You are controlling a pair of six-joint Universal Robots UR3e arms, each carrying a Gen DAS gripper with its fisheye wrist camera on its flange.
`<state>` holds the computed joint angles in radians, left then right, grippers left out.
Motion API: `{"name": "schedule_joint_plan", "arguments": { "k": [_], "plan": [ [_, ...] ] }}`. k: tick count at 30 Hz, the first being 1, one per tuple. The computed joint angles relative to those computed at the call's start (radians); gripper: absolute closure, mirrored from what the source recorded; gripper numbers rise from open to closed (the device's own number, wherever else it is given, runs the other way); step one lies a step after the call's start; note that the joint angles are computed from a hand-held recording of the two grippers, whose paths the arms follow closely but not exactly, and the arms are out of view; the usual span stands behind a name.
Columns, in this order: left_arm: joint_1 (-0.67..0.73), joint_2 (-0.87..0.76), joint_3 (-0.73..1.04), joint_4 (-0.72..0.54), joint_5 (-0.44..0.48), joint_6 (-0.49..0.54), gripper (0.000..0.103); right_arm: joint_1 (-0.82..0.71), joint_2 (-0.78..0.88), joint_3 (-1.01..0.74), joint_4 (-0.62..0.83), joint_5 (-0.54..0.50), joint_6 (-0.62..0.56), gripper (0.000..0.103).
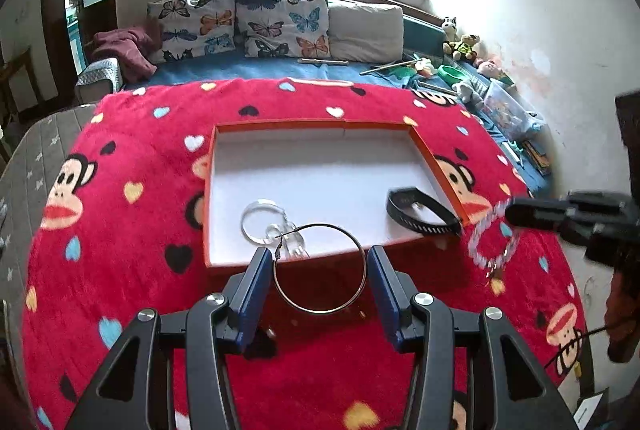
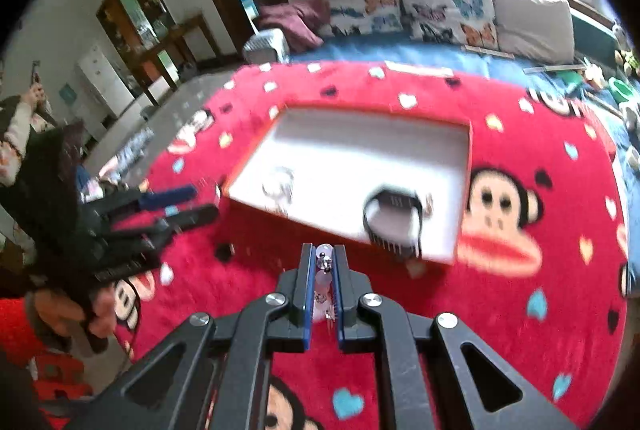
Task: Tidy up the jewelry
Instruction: 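Carry the hoop and bracelet over the white tray and open both tools to release them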
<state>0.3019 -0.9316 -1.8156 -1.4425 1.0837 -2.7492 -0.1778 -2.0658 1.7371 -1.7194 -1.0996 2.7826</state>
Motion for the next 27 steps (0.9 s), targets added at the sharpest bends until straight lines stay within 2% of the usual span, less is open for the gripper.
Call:
{"name": "schedule_joint_plan", "arguments": {
  "k": [6, 12, 20, 27],
  "plan": [
    [-0.043, -0.174, 0.049, 0.147, 0.051, -0.031, 0.051, 0.099, 0.218, -0.098, -0.216, -0.037, 0.098, 0.093],
    [-0.113, -0.347, 0.076, 0.269, 0.130, -0.056, 0.051, 0.172, 0.379, -0.118, -0.337, -0.083, 0.157, 0.093],
    [-0.164, -0.501, 0.081, 0.372, 0.166, -0.090, 0.051, 0.215, 0.479, -0.099, -0.368, -0.123, 0.206, 0.093],
    [-0.194, -0.620, 0.126, 0.412, 0.198, -0.108, 0.051, 0.220, 0.506, -0.096, -0.356, -0.134, 0.220, 0.093]
  ]
}}
